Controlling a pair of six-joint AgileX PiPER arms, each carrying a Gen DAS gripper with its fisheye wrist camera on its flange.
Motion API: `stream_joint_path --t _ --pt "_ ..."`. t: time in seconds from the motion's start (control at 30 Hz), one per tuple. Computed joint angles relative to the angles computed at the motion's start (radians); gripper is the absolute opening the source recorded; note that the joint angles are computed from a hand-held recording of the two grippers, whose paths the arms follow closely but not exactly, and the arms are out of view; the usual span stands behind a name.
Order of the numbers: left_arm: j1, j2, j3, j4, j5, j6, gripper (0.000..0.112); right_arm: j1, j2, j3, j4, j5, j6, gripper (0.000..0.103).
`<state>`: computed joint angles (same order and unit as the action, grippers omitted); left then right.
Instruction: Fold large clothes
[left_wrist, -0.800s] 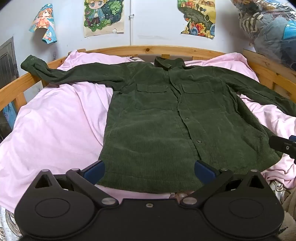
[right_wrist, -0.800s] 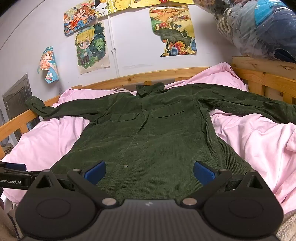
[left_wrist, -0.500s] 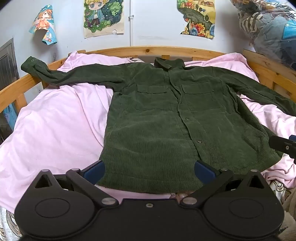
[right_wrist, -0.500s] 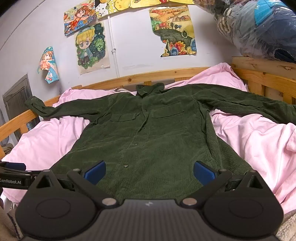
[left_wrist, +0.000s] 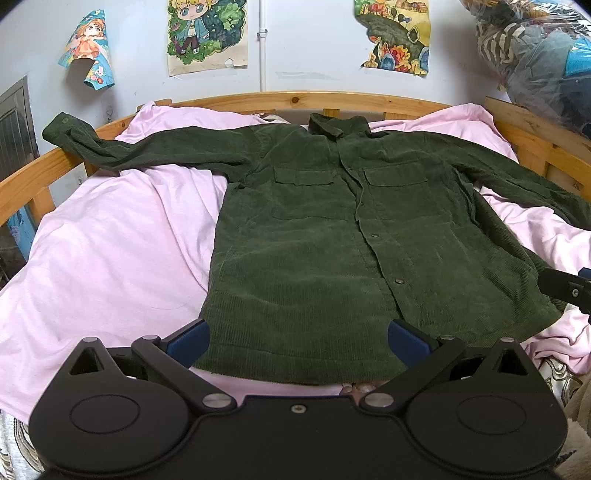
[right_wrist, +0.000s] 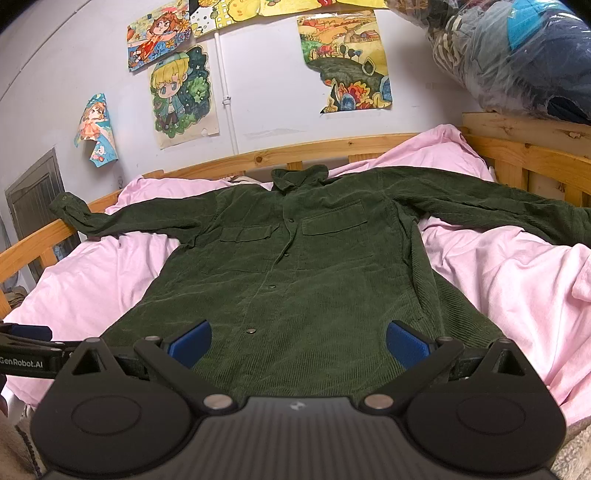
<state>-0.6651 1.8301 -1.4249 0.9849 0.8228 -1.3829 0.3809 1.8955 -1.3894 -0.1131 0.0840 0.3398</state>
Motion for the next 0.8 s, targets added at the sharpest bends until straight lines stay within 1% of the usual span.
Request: stream_joint_path --t 0.07,0.8 --pt "0.001 -0.002 0.001 0.0 0.0 0.002 0.102 0.0 0.0 0.001 0.017 -0.002 -0.016 0.103" --pt "-0.005 0.003 -0.002 0.007 0.006 -0.007 0.102 0.0 0.007 -0.006 0.001 -0.003 -0.001 0.103"
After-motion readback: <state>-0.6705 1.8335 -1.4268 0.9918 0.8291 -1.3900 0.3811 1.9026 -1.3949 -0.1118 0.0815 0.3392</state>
